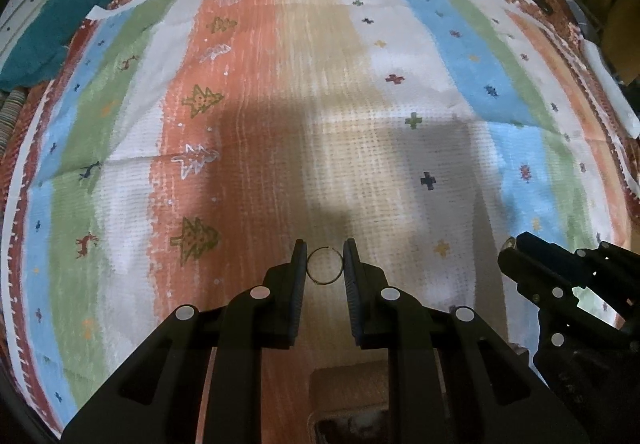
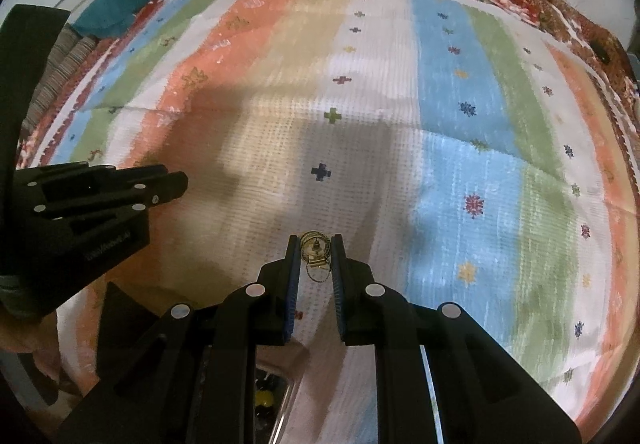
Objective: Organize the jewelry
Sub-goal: 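Carry the gold ring and gold charm over the silver tin with both tools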
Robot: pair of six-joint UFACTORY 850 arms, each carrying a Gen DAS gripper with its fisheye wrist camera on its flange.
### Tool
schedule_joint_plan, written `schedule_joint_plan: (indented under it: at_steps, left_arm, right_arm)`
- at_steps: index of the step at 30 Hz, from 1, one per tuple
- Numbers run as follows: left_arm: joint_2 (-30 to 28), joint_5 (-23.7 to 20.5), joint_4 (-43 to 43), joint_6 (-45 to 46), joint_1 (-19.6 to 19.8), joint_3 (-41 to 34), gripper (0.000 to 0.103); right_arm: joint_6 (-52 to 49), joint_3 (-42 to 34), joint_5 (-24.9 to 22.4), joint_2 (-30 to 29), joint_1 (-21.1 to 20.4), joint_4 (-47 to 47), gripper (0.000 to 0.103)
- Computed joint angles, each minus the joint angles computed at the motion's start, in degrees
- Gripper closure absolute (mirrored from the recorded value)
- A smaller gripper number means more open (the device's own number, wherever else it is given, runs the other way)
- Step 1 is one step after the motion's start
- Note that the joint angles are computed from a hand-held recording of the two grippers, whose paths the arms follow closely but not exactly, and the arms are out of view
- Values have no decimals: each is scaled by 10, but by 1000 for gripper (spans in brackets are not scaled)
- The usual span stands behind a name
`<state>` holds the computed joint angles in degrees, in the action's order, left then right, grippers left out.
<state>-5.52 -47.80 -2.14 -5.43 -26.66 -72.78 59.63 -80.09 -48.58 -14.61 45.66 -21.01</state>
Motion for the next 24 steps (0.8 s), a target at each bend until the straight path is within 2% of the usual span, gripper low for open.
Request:
schedule_joint_plan:
  at_steps: [24]
  left_arm:
    - [100,16,-24,30,-10,26,85]
  right_arm:
    - [87,23,1,50,51,-76,87]
